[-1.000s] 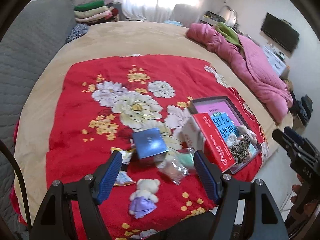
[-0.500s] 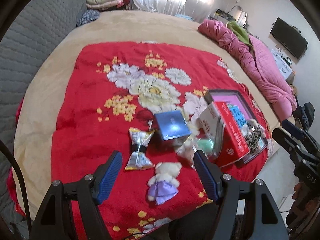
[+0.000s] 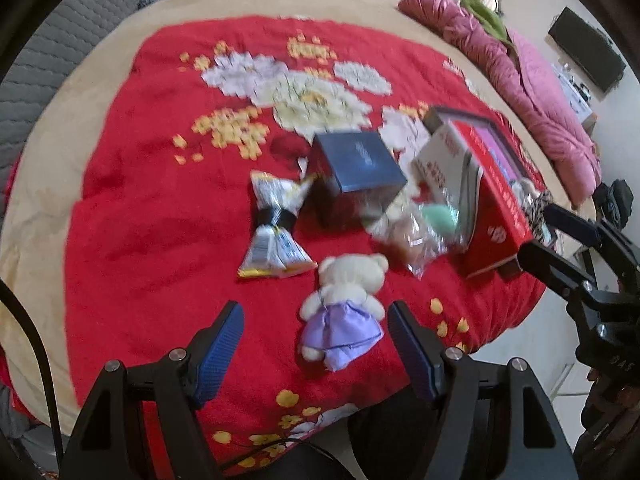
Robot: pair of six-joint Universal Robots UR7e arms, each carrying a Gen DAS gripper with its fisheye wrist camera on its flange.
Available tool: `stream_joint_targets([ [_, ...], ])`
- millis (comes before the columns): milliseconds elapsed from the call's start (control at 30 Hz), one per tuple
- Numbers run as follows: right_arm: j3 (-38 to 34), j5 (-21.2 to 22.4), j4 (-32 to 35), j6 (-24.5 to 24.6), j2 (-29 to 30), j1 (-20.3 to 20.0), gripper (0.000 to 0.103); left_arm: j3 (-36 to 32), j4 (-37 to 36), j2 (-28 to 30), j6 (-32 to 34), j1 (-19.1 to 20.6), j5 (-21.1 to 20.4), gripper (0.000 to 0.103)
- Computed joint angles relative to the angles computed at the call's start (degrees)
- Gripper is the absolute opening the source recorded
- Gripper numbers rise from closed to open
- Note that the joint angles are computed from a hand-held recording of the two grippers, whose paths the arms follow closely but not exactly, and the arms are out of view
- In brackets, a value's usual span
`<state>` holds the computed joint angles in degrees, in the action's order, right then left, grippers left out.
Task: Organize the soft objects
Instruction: 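Move both tools over the pile of items on the bedspread, then grasp the purple-dressed teddy bear with the left tool while the right tool grasps the bagged peach ball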
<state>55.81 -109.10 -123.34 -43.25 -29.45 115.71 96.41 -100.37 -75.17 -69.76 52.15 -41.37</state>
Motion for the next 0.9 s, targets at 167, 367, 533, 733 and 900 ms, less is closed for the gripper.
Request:
stream_joint_targets([
  [167, 0.07, -1.76, 0.09, -2.1, 0.91, -0.3, 0.076, 0.21, -2.61, 2.02, 2.62, 1.78, -2.57, 0.073],
  [367, 1.82, -5.47, -0.96, -8.37, 1.5, -0.53, 0.076, -0.33, -6.37, 4.66, 6.86, 4.91, -6.57, 0.073],
  [533, 2.03, -8.0, -2.59, -12.79, 3.01, -0.63, 0.076, -0.12, -9.49, 5.21, 8.14, 6.62, -8.5, 0.073],
  [733, 0.9, -9.24, -3.46, -18.13, 5.74, -0.68, 0.076, 0.81, -13.15, 4.79, 10.22, 8.2, -10.41, 0.073],
  [900, 0.19, -11.91, -5.76, -23.04, 8.07, -0.68, 0.076, 0.84, -15.83, 4.91, 12.33, 9.83, -12.69, 0.066],
])
